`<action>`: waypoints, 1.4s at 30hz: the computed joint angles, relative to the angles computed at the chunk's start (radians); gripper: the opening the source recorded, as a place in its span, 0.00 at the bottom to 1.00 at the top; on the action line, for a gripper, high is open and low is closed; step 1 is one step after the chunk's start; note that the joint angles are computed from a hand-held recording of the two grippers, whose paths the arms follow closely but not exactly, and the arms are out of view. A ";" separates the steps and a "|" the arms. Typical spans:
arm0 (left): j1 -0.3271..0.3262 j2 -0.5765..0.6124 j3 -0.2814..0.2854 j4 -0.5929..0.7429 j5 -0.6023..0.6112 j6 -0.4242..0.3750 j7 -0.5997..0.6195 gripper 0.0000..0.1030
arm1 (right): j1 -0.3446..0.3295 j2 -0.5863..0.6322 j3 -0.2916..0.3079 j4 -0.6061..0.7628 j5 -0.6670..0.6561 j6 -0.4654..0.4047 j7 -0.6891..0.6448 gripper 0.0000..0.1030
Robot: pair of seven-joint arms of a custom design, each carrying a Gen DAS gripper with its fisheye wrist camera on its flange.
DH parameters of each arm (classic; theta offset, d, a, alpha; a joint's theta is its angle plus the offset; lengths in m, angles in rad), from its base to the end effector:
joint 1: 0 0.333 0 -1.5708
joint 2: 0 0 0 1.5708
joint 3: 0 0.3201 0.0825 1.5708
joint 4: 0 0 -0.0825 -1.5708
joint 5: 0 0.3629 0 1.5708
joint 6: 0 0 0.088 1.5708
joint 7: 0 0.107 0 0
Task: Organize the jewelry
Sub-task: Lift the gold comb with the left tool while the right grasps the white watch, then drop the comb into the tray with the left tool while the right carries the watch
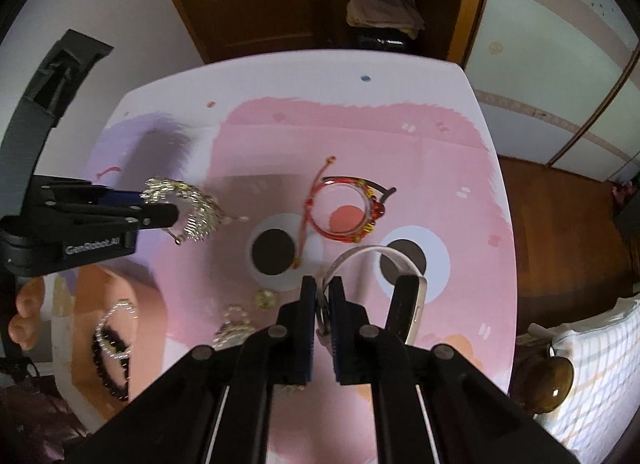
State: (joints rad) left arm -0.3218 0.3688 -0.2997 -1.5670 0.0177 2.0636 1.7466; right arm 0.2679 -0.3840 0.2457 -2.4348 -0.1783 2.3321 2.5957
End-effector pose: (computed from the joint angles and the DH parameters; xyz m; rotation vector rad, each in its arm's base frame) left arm 0.5521 -0.3616 0.4636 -1.2082 2.8861 -0.2653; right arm 0.3752 0.2154 0.4833 -1.5690 2.3931 -0.3498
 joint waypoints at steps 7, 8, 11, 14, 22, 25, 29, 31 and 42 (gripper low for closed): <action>0.029 -0.114 0.000 -0.079 -0.052 0.016 0.028 0.26 | 0.025 -0.037 0.025 0.033 0.013 0.002 -0.009 0.06; 0.033 -0.130 0.001 -0.095 -0.061 0.021 0.033 0.26 | 0.029 -0.038 0.028 0.038 0.016 0.005 -0.011 0.06; 0.050 -0.211 0.008 -0.173 -0.101 0.043 0.063 0.26 | 0.042 -0.033 0.047 0.069 0.015 0.001 -0.010 0.06; 0.067 -0.290 0.027 -0.242 -0.138 0.050 0.105 0.26 | 0.059 -0.025 0.052 0.085 0.026 0.018 -0.019 0.06; 0.091 -0.468 0.094 -0.415 -0.216 0.050 0.210 0.26 | 0.099 0.020 0.070 0.135 0.038 0.049 -0.024 0.06; 0.093 -0.533 0.121 -0.487 -0.242 0.042 0.250 0.26 | 0.115 0.051 0.074 0.164 0.034 0.059 -0.029 0.06; 0.089 -0.612 0.156 -0.584 -0.280 0.023 0.305 0.26 | 0.140 0.095 0.074 0.198 0.033 0.081 -0.028 0.06; 0.086 -0.642 0.167 -0.627 -0.290 0.015 0.322 0.26 | 0.152 0.115 0.072 0.212 0.030 0.087 -0.024 0.06; 0.085 -0.634 0.182 -0.734 -0.305 0.015 0.334 0.26 | 0.228 0.242 0.025 0.247 0.108 0.183 -0.084 0.06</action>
